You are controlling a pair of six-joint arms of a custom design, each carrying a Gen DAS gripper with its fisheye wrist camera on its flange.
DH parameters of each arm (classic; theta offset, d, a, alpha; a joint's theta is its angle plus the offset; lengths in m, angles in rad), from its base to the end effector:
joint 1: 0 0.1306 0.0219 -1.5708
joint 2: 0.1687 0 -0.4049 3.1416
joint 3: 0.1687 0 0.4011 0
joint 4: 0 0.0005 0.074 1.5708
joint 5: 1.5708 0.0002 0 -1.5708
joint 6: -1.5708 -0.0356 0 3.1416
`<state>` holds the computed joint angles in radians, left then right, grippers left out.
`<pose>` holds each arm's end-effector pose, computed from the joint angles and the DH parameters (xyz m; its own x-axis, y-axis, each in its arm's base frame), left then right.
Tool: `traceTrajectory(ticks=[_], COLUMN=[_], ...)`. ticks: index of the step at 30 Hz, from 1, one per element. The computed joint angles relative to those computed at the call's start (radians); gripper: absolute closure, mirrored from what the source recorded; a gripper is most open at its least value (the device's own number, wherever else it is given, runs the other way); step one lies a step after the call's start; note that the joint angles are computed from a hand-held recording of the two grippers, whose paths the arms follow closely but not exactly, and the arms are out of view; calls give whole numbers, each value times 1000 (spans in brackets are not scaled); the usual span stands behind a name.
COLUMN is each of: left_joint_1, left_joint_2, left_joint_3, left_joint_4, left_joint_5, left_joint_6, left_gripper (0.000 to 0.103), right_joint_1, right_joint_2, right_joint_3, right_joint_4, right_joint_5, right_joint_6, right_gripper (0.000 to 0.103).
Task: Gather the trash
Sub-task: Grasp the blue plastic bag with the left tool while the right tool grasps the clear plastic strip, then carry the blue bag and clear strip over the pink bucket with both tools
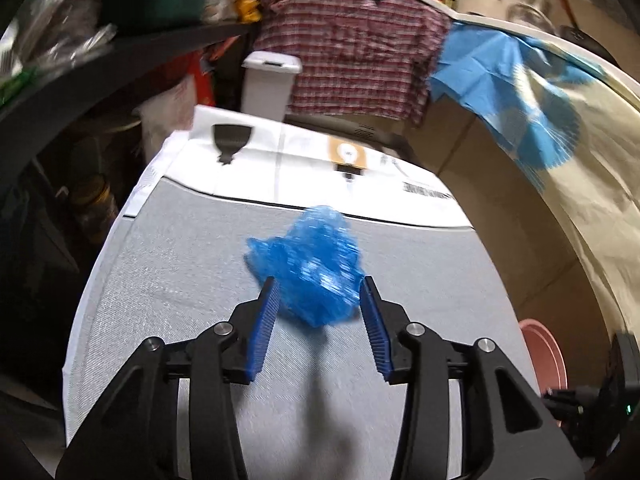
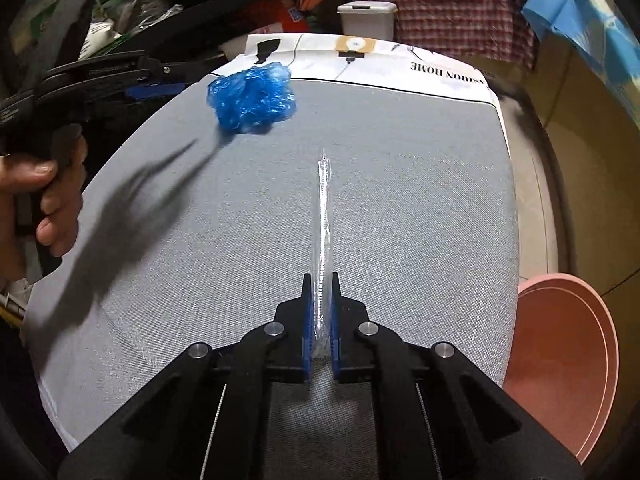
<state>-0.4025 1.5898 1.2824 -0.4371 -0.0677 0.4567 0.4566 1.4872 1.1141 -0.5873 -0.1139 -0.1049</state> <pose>0.5161 -0.2177 0.3327 -0.7117 -0.1752 -0.6803 0.0348 0.9584 -0.2832 0.4403 0.2203 0.2981 -0.7834 -0.2689 -0.5603 -0.4168 0.8961 0.1526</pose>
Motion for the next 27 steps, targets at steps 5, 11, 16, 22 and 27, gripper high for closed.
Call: traceTrajectory(ticks=[5, 11, 16, 22, 27], left_joint_1=[39, 44, 27, 7, 1], left_joint_2=[53, 93, 124, 148, 139], left_joint_3=[15, 35, 71, 102, 99], left_joint_4=[6, -5, -40, -82, -75], left_joint_5=[60, 108, 85, 53, 67], left_joint_6=[109, 142, 113, 49, 31], left_gripper=[60, 60, 60, 66, 92], right_joint_1=[-1, -11, -11, -11, -15], right_joint_2=[12, 19, 24, 24, 19], right_joint_3=[7, 11, 13, 12, 8], right_joint_4=[0, -4, -8, -7, 0], right_joint_5=[-3, -14, -11, -9, -12], right_joint_6=[2, 1, 1, 0, -5], right_gripper=[96, 96, 96, 96, 96])
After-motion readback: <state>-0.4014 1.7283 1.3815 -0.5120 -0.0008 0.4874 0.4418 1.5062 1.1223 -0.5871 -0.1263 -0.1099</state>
